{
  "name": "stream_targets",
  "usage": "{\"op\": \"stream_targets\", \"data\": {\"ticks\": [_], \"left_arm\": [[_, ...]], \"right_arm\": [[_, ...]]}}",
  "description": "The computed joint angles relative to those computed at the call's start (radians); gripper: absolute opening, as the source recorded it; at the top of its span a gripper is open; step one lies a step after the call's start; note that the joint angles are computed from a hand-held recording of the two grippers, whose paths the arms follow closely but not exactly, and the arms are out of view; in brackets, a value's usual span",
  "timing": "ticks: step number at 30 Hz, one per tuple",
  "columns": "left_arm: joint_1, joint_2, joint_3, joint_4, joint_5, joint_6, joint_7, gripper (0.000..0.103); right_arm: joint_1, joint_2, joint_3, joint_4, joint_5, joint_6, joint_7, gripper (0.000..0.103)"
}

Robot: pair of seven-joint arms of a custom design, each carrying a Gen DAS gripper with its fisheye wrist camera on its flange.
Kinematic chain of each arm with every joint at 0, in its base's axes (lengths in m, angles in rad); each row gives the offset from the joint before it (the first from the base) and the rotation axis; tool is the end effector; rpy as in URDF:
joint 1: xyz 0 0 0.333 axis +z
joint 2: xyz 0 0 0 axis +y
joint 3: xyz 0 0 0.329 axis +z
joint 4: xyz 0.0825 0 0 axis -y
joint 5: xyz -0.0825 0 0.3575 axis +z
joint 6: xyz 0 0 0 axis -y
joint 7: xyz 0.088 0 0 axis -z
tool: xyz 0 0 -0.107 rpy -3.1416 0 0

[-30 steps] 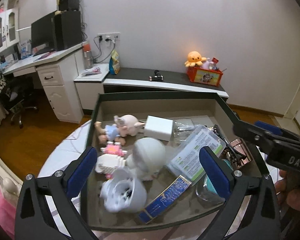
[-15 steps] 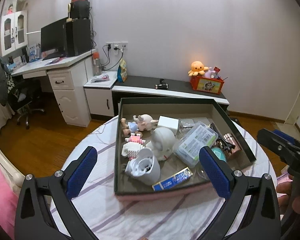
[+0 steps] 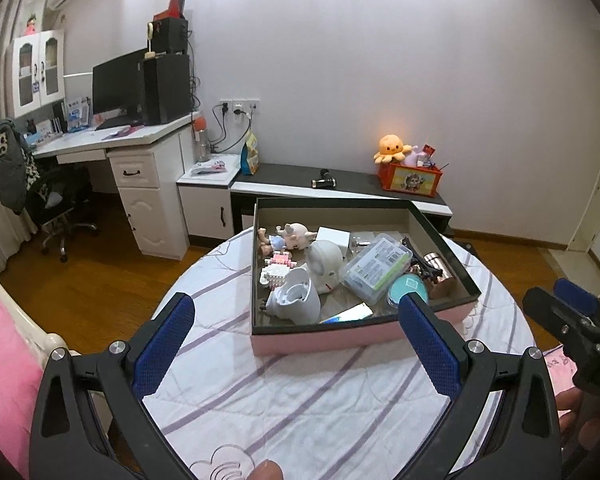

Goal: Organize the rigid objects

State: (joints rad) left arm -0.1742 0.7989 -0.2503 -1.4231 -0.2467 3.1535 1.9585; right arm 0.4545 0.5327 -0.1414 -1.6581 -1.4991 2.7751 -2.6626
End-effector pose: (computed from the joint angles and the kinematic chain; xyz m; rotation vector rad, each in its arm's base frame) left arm 0.7270 -0.2363 0.3646 -1.3540 2.0395 -1.1089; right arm 0.6332 0.2671 0.3599 -1.2771 1.8713 -0.8561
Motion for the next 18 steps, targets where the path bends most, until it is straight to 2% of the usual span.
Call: {"op": "stream_targets", "data": {"ticks": [5, 9, 13, 18], "left_arm": [[0.035, -0.061, -0.035, -0.112, -0.006, 0.064, 0.014, 0.103], [0.106, -0.108, -0.110, -0.208, -0.011, 0.111, 0.027, 0.103], [0.166, -0.145, -0.174, -0.290, 0.005, 0.175, 0.026, 0.103], [0.235, -0.181, -0.241, -0.374, 0.057, 0.236, -0.015, 0.103]], "right_arm": [[0.046, -0.047, 0.020, -0.056, 0.032, -0.117, -0.035, 0.103], [0.075, -0.083, 0.041, -0.093, 0.017, -0.207, -0.014, 0.103], [0.108, -0.122, 0.069, -0.128, -0.019, -0.333, 0.019, 0.103], [0.109, -0.152, 0.108, -0.160, -0.050, -0.392, 0.050, 0.103]]}}
